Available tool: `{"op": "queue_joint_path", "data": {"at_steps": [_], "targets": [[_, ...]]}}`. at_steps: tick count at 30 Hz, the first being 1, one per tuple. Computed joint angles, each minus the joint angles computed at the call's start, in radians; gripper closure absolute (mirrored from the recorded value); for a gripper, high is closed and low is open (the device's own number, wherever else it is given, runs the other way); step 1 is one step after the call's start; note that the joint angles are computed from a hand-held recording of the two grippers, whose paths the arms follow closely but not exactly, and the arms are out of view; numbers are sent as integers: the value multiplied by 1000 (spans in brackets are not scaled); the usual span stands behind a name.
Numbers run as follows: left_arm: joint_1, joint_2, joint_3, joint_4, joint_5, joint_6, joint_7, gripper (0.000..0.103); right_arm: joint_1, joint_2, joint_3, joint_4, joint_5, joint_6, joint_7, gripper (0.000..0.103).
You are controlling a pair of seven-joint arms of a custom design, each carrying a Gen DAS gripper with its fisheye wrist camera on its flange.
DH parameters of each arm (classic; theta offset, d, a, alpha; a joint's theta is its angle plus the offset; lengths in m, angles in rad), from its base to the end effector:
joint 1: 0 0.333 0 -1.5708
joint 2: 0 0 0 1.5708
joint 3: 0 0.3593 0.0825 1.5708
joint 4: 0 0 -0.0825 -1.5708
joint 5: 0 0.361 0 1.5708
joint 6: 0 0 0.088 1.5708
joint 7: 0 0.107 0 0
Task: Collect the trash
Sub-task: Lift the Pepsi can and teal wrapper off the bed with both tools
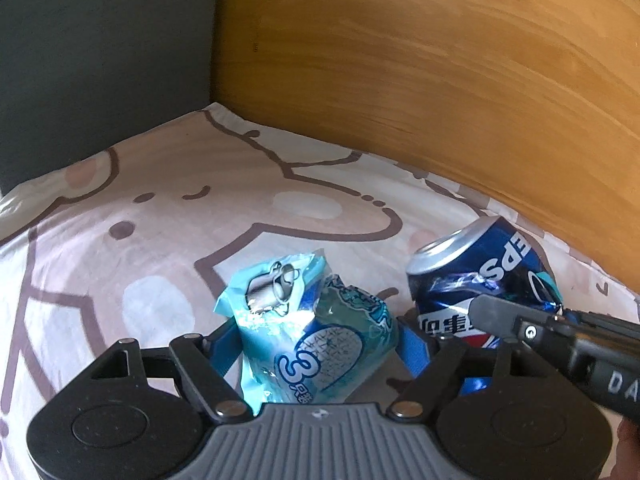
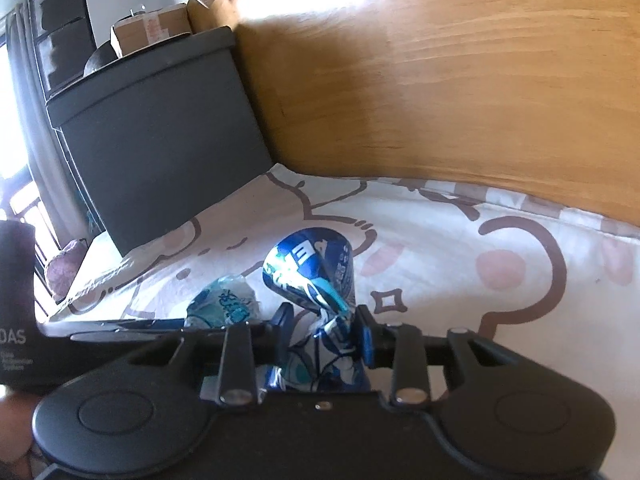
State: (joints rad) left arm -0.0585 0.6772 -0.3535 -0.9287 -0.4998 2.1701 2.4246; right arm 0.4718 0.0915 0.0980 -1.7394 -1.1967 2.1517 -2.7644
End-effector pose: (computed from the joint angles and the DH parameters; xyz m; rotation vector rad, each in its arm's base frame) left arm 0.7468 -0.2169 0.6139 -0.8151 2.5893 -1.2902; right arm 0.5349 0.2938 0.6215 -0.7939 2.0506 -1.0194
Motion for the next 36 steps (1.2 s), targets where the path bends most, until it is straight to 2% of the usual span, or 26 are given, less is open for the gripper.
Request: {"op": "queue_joint_path", "data": {"at_steps": [3,12,18,29,36], "targets": [[25,-34,-5,-61,-28,37,17,24,3,3,2,9,4,-13,-10,71],[121,-155,3,-221,-133,45,68,25,34,8,13,30,19,-47,-57,76],[169,-275,28,-386,-226,47,163,25,68,-1,36,35,53,-121,-86,77],[166,-474,126,-635,-346,17,305,25,124,-39,87,20,134,-252,-103,79],[154,-565,189,-719,-399,-3,321,25,171,-23,114,77,168,-341,-168,80]]}}
